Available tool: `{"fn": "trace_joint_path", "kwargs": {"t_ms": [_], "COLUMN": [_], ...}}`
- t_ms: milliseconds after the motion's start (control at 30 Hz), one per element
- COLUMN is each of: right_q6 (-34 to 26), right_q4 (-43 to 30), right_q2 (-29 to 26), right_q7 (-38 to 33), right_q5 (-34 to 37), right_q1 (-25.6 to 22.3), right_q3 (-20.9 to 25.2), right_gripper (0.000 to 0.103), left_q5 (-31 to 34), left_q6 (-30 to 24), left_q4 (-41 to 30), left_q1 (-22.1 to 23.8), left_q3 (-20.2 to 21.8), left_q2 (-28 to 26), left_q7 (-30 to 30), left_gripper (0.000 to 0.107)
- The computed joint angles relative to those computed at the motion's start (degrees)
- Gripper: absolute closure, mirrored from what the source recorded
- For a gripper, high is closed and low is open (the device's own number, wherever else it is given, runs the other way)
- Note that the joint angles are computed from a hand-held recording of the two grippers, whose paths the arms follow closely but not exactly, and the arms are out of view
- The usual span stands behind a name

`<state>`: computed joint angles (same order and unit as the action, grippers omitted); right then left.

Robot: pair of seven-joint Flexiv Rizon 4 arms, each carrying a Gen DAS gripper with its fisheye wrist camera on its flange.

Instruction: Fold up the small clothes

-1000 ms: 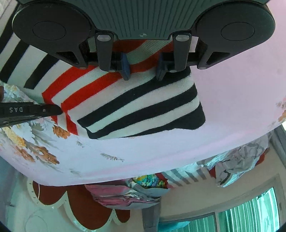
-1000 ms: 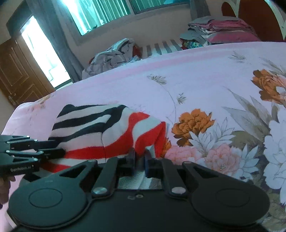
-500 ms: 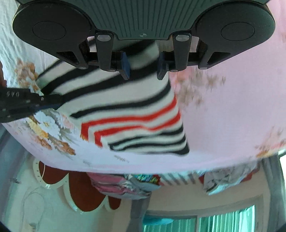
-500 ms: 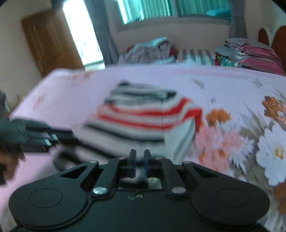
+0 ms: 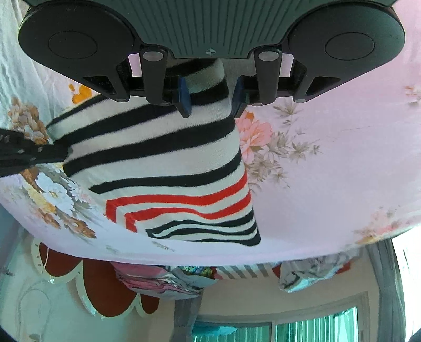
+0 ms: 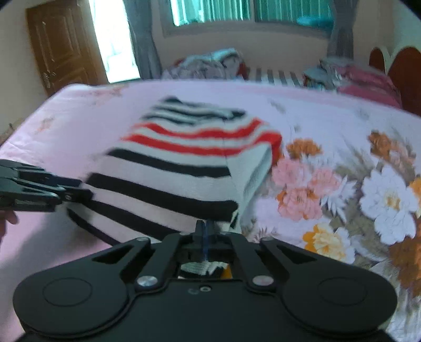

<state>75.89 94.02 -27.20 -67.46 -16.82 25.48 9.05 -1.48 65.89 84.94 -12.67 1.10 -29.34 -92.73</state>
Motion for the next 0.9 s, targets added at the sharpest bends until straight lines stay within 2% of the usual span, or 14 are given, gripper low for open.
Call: {"fn": "trace_joint_path", "kwargs": {"t_ms": [133,200,567,600,633,667,700,733,800,833,900], "right_q6": [-2.2,-3.0,-2.9,-0.7,2.4,4.4,5.3,5.0,2.6,1.0,1.6], "right_q4": [0.7,1.3,1.3,2.1,3.1,3.5,3.0,1.5,-2.5,-4.6,-6.6], "right_q2": [0.6,0.5,0.2,0.9,1.6,1.9,1.7,0.9,-1.3,-2.4,-4.0], "right_q7": [-0.8,0.1,0.7,0.7,0.9,1.4,2.0,2.0,1.9,1.9,2.2], "right_q5": [1.2,0.9,1.9,2.2,2.3,2.4,3.0,5.1,9.4,11.4,13.2], "right_q1": [-0.6,0.0,-0.7,-0.8,-0.9,-0.9,-1.3,-2.9,-6.0,-7.1,-7.3], "right_q3": [1.2,0.4,1.1,1.1,0.8,0.4,0.5,2.3,5.6,6.8,6.8], "right_gripper": [0.101,0.101,0.103,0.099,0.091,0.082,0.079,0.075,0.071,0.063,0.066], "left_q5": [0.8,1.6,3.8,3.8,4.0,4.7,5.5,5.8,3.7,2.5,-0.7], "left_q6": [-0.5,-0.9,-2.7,-2.1,-1.4,-0.6,1.1,3.7,2.9,2.5,2.6], "left_q4": [1.0,1.0,0.0,0.1,0.1,-0.3,-0.4,-0.4,-2.2,-3.3,-4.9], "left_q1": [-0.8,-1.2,-1.9,-1.6,-1.5,-1.8,-2.0,-1.7,-0.2,0.4,2.2], "left_q3": [0.6,0.9,1.5,1.2,1.2,1.8,2.5,2.5,1.1,0.4,-1.8], "left_q2": [0.9,1.0,0.8,1.2,1.5,1.5,1.3,1.0,0.0,-0.8,-2.4], "left_q7": [-1.9,-2.4,-4.8,-4.5,-4.5,-5.2,-6.1,-6.3,-4.6,-4.1,-1.9], "left_gripper": [0.073,0.073,0.073,0.073,0.063,0.027,0.014,0.01,0.01,0.01,0.01]}}
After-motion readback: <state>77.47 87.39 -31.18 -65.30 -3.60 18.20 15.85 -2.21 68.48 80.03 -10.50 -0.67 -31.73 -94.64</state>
